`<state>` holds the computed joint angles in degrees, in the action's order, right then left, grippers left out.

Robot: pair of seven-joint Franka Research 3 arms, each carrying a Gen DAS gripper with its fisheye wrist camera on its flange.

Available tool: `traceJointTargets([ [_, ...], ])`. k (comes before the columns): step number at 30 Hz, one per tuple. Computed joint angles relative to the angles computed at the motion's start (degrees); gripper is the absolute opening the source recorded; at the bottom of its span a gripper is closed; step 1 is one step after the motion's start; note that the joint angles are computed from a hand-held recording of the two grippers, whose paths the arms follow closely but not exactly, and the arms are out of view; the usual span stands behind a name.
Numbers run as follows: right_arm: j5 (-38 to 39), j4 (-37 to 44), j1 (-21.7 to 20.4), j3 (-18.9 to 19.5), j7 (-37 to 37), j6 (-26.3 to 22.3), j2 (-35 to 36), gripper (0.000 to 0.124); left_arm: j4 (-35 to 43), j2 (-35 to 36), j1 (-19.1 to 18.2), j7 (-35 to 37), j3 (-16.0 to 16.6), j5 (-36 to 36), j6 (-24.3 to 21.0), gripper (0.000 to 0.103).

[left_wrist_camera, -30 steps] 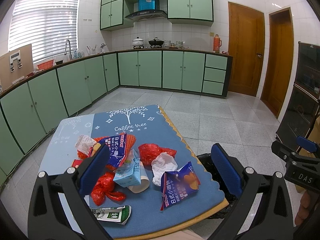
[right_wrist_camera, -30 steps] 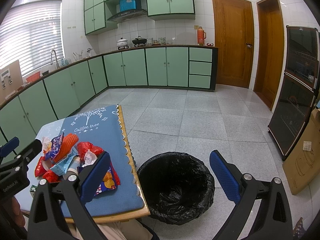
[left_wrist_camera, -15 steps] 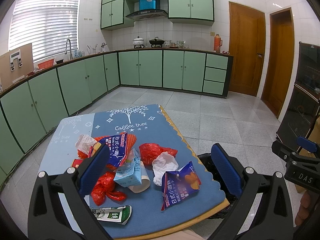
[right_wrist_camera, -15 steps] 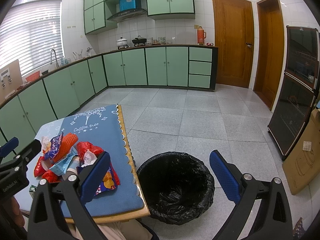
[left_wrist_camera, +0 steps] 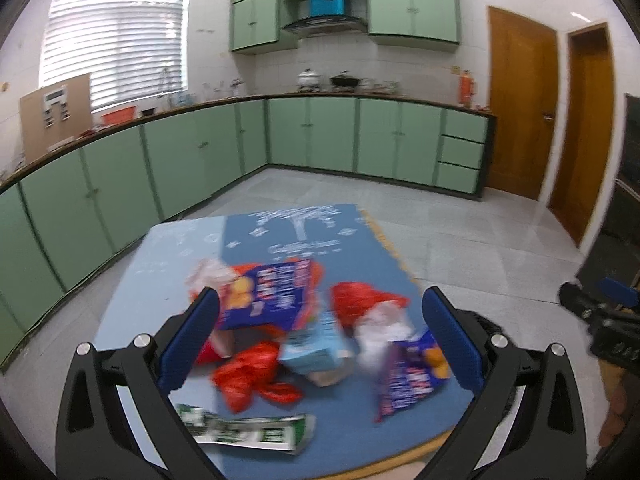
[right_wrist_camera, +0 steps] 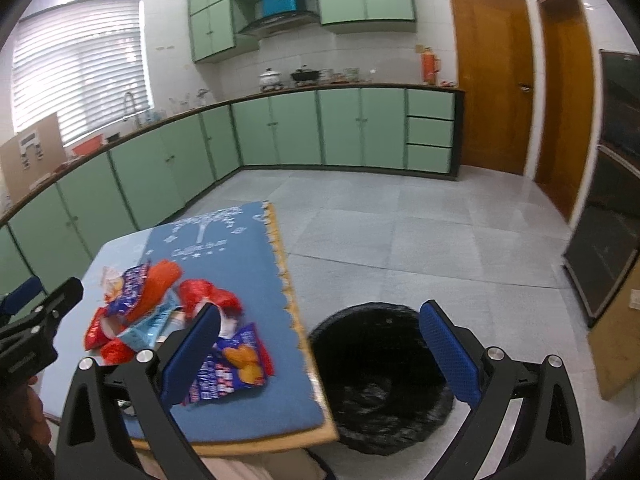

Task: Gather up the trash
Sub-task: 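Reach the right tool to the red plastic bag and close on it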

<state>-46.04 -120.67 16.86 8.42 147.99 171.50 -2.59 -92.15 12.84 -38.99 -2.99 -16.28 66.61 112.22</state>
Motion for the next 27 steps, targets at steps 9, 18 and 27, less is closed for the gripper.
traceJointTargets([
  [9,18.94,11.02,4.66,1.0,-21.69,1.26,13.28,0.084,-9.8,-6.7,4.56,-4.54,-0.78,-4.01,-5.87,0.098],
  [18,32.5,30.02,6.55,4.66,-40.68,-7.34,28.8,0.072,-12.62,-7.27,9.33,-4.75,-0.98,-5.76,-0.63,0.091],
  [27,38.62,47.75,12.42,0.67,-50.38,-22.12,40.32,0.051,-13.57,-6.48,11.34,-3.95,0.04,-7.13,4.31,0.084],
])
